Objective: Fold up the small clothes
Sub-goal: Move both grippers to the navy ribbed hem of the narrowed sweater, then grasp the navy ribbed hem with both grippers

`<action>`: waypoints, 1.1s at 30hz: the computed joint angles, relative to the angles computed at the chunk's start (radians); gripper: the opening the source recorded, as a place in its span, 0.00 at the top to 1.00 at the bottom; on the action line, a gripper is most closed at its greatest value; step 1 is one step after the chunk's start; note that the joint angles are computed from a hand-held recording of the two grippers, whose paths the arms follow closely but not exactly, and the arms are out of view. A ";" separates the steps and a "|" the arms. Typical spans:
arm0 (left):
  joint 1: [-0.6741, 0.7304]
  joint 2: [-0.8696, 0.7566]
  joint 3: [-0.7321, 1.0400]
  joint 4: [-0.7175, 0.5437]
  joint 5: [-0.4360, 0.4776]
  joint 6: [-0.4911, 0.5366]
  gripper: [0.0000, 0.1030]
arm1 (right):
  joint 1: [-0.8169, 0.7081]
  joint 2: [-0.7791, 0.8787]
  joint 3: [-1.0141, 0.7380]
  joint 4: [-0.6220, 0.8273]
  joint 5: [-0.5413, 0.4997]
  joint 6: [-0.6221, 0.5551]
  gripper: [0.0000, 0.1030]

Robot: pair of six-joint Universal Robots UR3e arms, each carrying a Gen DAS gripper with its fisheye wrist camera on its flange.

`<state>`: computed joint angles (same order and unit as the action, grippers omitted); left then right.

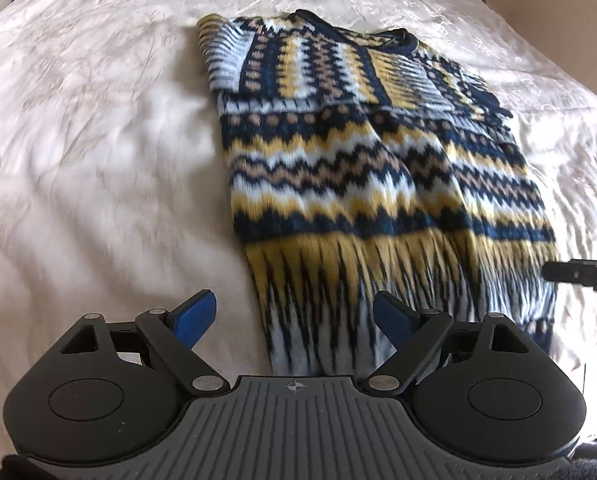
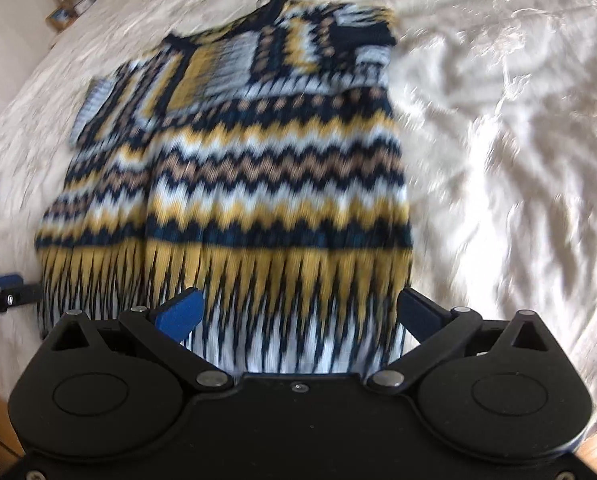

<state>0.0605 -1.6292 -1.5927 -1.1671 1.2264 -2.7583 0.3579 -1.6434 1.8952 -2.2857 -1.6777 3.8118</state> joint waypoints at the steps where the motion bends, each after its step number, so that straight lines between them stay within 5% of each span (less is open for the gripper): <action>1: -0.003 0.030 -0.036 0.008 0.006 -0.004 0.17 | 0.008 -0.014 0.020 -0.008 0.004 -0.008 0.00; 17: -0.049 0.388 -0.422 0.139 0.037 0.006 0.17 | 0.126 -0.256 0.403 -0.271 0.031 0.064 0.00; 33: 0.002 0.289 -0.489 0.274 -0.001 -0.020 0.16 | 0.082 -0.134 0.473 -0.443 0.084 0.103 0.00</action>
<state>0.0621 -1.3406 -2.0819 -0.8926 1.2258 -2.7787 0.4400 -1.7774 2.3683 -2.7290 -1.5936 3.9146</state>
